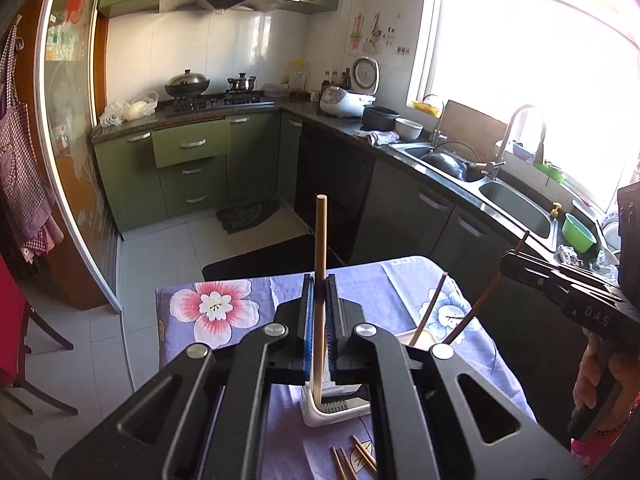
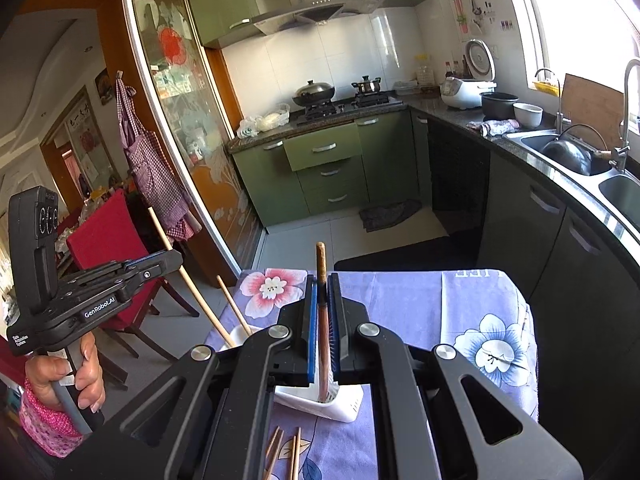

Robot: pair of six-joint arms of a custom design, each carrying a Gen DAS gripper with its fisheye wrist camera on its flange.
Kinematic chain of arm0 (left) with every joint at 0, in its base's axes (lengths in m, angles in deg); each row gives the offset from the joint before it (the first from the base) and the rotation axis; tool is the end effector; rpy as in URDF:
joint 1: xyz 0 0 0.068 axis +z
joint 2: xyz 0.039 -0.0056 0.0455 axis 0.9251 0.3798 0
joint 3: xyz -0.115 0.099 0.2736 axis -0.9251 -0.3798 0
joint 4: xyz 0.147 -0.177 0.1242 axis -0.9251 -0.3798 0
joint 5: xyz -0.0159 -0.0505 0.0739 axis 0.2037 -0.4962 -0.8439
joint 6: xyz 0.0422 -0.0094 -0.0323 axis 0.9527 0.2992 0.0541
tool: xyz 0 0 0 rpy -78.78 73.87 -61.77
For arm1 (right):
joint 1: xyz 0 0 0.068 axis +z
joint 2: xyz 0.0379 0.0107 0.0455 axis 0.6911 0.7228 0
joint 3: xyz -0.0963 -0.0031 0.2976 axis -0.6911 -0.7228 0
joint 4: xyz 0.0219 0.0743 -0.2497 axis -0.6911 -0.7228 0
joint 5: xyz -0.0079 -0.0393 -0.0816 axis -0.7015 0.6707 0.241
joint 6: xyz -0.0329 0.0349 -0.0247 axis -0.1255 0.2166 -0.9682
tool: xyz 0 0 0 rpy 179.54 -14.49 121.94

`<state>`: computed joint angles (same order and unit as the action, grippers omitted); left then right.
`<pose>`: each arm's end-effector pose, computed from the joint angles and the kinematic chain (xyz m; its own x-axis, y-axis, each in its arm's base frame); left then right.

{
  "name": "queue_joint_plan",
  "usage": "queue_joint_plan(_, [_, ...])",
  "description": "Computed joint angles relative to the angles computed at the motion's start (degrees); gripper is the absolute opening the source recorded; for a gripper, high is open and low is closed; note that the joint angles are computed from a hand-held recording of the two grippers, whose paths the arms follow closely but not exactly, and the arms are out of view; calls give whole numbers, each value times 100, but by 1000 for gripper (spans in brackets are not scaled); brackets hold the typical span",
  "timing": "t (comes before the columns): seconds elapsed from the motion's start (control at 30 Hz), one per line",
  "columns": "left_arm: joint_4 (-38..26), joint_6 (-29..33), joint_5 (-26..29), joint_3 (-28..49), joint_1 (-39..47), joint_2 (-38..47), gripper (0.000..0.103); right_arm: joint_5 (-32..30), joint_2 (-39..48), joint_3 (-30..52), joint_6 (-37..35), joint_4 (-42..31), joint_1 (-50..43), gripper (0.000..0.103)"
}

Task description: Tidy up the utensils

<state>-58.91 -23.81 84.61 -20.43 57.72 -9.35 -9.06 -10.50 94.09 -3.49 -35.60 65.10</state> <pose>0.1658 -0.0293 0.3744 -0.6181 -0.0212 -0.7858 0.1001 0.9894 -0.1054 0.2197 0.0948 0.3600 -0.6202 -0.0536 -0.7826 -0.4224 0.8635 0.2756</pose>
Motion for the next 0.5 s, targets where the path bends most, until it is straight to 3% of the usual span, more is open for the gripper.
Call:
queue_joint_plan(0.27, [123, 168, 267, -489, 232, 55, 6, -85, 145, -390, 1, 200, 68, 10])
queue_joint_plan(0.43, [-235, 138, 469, -398, 341, -410, 8, -497, -493, -582, -51, -5, -356, 10])
queue_joint_plan(0.5, [-499, 100, 527, -420, 361, -691, 16, -719, -915, -762, -111, -205, -600, 13])
